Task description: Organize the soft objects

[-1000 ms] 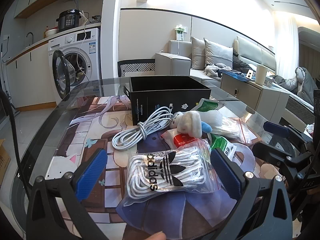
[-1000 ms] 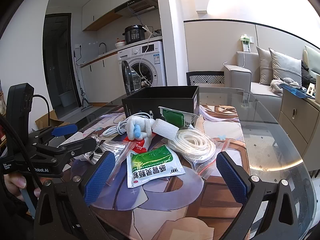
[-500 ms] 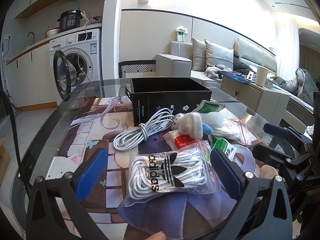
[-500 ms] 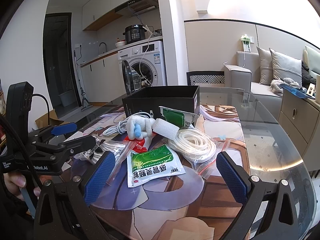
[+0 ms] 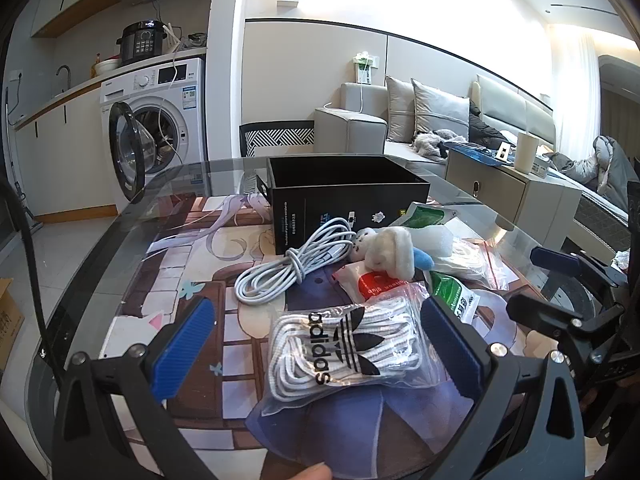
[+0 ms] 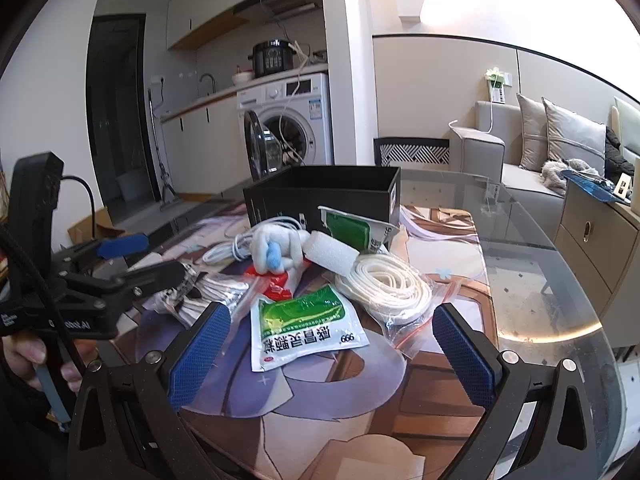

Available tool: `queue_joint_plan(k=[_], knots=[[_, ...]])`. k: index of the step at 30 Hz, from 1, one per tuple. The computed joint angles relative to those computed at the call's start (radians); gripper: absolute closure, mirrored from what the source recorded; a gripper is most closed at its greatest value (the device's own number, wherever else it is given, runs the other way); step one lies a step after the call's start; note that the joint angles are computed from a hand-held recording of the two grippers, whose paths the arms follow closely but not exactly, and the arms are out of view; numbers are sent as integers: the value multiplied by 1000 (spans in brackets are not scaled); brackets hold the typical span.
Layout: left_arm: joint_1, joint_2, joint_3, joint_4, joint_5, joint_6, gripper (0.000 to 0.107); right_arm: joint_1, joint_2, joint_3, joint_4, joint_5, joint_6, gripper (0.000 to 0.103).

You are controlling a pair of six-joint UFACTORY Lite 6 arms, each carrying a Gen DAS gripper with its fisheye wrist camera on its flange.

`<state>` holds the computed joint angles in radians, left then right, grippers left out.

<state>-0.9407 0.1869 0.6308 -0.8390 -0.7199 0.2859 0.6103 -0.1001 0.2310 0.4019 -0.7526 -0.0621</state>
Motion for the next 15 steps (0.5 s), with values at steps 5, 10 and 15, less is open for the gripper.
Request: queue_joint_plan(k=[5, 10, 15], knots=[[22, -11, -12, 16, 6, 1, 4, -10, 14, 36, 0, 65, -19, 0], [54, -21, -31, 53, 9, -11, 4, -53, 47, 81, -102, 149, 29, 0], [74, -23, -39, 72, 19, -20, 4, -49, 110, 141, -121, 198, 14, 0]])
